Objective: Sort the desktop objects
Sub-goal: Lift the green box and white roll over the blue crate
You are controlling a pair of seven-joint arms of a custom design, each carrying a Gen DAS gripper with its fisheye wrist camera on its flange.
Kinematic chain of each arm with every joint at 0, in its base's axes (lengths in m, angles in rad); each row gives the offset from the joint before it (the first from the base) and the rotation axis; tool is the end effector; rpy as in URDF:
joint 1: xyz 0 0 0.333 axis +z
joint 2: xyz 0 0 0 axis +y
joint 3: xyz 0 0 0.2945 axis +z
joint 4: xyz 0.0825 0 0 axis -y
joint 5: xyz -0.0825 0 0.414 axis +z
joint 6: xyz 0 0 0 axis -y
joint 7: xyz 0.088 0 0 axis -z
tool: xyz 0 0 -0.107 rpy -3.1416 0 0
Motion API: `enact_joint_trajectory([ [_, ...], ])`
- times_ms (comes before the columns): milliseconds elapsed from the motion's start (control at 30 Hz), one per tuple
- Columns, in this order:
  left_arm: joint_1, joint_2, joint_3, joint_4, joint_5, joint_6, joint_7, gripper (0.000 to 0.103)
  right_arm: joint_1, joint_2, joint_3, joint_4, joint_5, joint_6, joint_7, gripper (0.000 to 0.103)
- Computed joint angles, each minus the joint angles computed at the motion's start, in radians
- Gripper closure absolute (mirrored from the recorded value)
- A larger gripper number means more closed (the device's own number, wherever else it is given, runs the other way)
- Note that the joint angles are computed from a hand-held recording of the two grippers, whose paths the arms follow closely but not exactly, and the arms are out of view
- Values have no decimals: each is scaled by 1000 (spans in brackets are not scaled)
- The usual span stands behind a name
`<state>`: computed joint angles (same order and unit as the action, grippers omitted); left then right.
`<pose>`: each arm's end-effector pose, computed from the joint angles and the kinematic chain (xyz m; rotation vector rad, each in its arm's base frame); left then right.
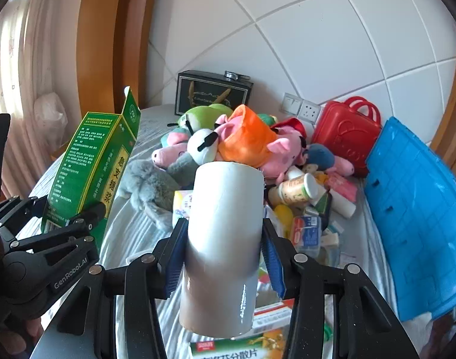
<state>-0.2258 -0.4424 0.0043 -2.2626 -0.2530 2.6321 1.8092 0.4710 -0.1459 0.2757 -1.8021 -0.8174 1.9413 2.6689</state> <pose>0.4970 -0.1053 0.6017 -1.5194 2.0416 -0.9644 0.4498 0.3623 0.6253 -1.6716 1.9386 -1.0854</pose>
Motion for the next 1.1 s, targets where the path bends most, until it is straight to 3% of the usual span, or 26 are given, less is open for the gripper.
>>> enact_joint_trajectory([
  [133,-23,-9,3,1,-30,25,8,51,-3,-23,7,2,-28,-37,-10,56],
  [300,-39,-40,-5,-21,-18,72,0,51,-24,-72,15,-23,-62,-21,1,56],
  [700,-118,-33,-36,30,18,140,-46,51,-133,-250,48,-121,-98,7,24,56],
  [900,-175,-9,-90,90,39,160,-105,51,-223,-432,60,-224,-128,40,13,56],
  [1000,-159,4,-173,123,115,164,-199,51,-261,-561,39,-299,-137,72,-9,56],
  [1100,-152,39,-257,192,196,164,-334,51,-283,-702,-20,-383,-126,117,-70,56],
])
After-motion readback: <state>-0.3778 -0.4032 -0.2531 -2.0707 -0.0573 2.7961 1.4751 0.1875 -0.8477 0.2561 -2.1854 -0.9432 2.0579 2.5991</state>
